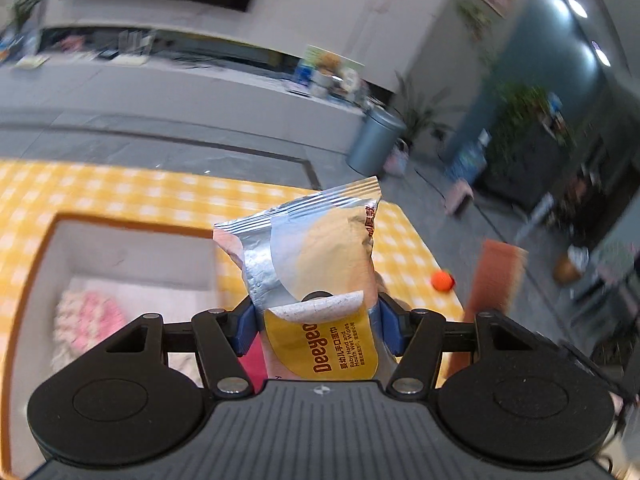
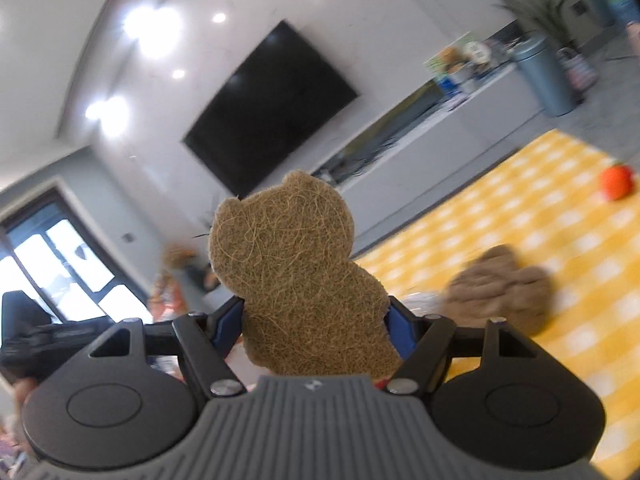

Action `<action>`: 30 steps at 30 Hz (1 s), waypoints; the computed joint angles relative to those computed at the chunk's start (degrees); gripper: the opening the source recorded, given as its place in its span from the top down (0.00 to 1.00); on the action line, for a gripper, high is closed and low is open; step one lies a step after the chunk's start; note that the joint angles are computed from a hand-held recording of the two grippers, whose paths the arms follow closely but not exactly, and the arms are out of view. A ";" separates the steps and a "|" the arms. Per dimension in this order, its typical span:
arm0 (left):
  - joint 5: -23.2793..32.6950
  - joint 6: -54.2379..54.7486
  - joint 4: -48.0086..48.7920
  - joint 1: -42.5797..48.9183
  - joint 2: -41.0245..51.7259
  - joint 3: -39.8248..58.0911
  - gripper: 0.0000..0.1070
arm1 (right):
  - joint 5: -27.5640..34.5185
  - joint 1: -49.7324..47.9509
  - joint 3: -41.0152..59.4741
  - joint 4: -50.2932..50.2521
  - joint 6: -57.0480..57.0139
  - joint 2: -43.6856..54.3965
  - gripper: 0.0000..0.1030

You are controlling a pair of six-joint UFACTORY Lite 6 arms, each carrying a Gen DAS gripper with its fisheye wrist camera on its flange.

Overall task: Organize soft objects
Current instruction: 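Carry the snack packet and bear pad over the white bin, then open the right tool to drop the bear pad into the bin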

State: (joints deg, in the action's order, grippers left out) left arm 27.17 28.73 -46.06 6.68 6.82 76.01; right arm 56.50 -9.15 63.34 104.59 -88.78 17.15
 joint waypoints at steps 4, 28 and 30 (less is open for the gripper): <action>-0.45 7.76 -7.60 6.24 -2.28 -4.51 0.36 | 2.91 4.73 -1.17 1.12 0.78 -3.34 0.30; 0.05 30.40 -20.14 27.05 -11.86 -21.11 0.36 | -38.27 48.94 16.38 -23.28 24.08 7.58 0.30; 0.84 31.65 -20.72 28.55 -12.05 -21.13 0.38 | -40.77 50.98 18.22 -31.34 31.43 9.73 0.30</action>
State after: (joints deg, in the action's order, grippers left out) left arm 28.01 60.38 -66.78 35.22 -5.23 54.88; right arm 15.73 41.83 81.56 73.25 -57.36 26.88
